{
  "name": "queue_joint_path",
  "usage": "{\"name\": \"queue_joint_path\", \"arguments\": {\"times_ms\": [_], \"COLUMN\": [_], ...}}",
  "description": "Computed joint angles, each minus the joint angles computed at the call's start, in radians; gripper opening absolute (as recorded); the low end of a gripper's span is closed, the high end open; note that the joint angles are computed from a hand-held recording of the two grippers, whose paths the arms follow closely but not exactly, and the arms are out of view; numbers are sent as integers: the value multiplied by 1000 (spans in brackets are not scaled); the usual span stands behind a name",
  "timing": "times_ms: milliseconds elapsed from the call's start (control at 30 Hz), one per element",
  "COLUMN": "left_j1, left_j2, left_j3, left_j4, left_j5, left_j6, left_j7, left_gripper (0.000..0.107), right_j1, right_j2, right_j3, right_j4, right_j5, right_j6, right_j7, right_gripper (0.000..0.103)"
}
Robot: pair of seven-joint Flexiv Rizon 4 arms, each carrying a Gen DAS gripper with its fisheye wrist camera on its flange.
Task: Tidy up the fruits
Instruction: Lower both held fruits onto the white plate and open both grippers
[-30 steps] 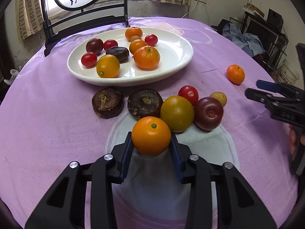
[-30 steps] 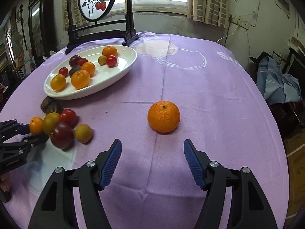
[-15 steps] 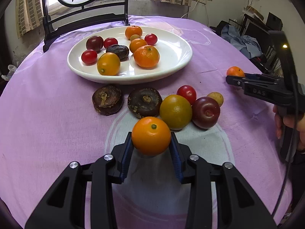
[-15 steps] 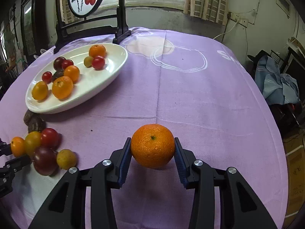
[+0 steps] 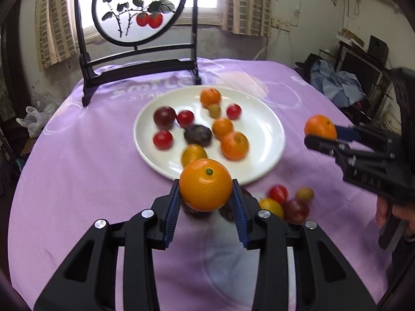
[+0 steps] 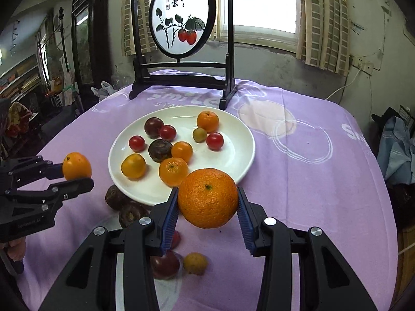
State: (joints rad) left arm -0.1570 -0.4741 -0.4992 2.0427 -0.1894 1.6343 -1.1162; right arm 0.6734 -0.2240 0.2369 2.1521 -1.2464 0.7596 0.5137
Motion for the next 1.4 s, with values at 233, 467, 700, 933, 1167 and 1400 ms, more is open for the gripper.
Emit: {"name": "queue_joint_path", "arguments": {"times_ms": [233, 467, 700, 933, 1167, 1400], "left_j1": [-224, -258, -291, -309, -265, -111], "left_j2": [-108, -197, -260, -241, -154, -78], "left_j3": [285, 344, 381, 399, 361, 198], "left_j4": [-233, -383, -499, -461, -299, -102], "left_j5": [-14, -14, 17, 73, 101, 80], "left_j6": [-117, -208, -294, -214, -56, 40], "left_j7": [-113, -199, -257, -293, -278, -215], "left_gripper": [37, 37, 40, 66, 91, 92], "right_j1": [-22, -28, -34, -45, -47, -12], "right_j2": [-93, -142, -157, -118, -49, -10], "right_j3": [-51, -86, -110, -99, -57, 1], "right_j4": [-80, -109, -105, -69, -3, 47], "right_j5": [-8, 14, -11, -60, -84, -33], "right_j6": [69, 107, 137, 148, 118, 54], "right_j7": [-41, -52, -31, 12, 80, 100], "right_gripper": [43, 44, 57, 62, 62, 62]}}
